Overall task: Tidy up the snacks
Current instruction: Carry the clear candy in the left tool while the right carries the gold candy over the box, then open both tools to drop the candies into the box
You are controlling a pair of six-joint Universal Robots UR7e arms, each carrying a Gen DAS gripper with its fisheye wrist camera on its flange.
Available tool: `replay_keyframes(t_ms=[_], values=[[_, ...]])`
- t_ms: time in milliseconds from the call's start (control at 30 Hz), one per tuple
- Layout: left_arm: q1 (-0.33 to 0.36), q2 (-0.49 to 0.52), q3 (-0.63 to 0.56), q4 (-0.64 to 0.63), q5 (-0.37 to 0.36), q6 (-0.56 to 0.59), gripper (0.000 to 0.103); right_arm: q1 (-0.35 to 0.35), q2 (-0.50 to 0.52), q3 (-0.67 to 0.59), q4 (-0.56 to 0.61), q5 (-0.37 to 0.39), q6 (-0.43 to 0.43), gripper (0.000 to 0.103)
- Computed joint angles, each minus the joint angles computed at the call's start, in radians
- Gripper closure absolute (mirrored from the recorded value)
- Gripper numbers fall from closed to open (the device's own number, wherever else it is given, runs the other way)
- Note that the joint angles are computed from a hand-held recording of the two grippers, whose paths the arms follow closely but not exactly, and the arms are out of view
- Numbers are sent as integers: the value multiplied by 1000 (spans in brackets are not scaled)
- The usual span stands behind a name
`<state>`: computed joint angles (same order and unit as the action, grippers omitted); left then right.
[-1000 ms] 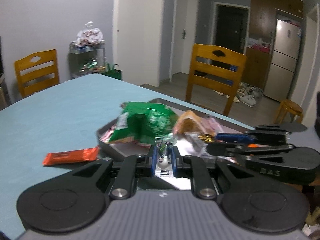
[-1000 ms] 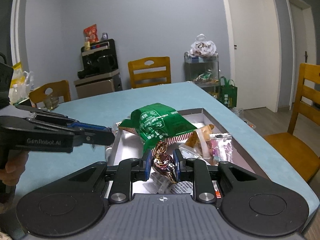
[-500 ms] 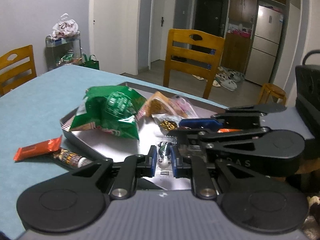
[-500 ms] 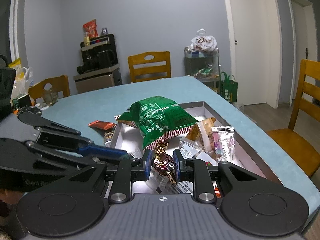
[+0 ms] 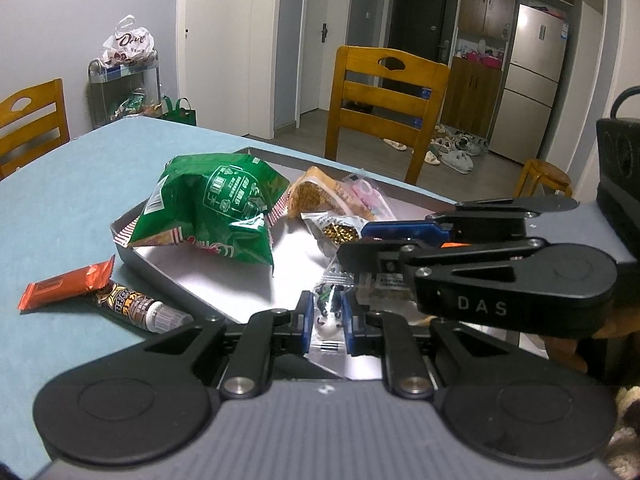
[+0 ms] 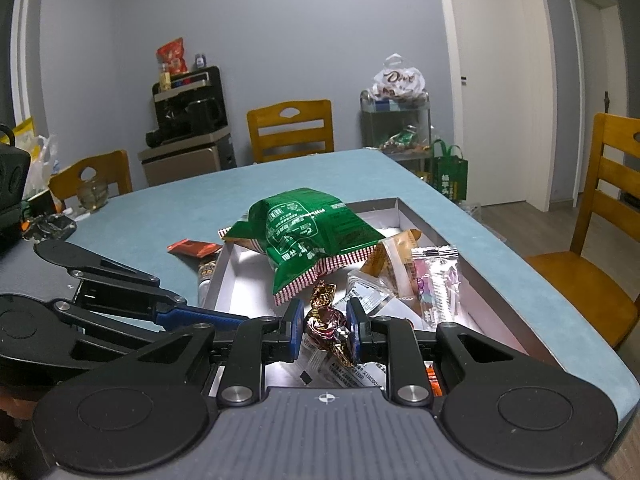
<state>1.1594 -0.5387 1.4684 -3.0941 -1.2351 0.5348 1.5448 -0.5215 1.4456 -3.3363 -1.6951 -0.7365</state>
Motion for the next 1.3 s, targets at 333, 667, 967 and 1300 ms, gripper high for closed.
replay_keyframes(t_ms=[333,667,967,1300], values=[[1,10,-16,20,7,-4,91,-1,1,-2,-2,-3,2,78],[1,12,-14,11,9,-5,91,0,1,0,-8,-6,17,78],[-1,5,-4,8,13,-5,80,0,-2,7,-21,0,22,72],[-2,-2,21,-74,7,17,17,1,-9,17,-43,6,41,49]])
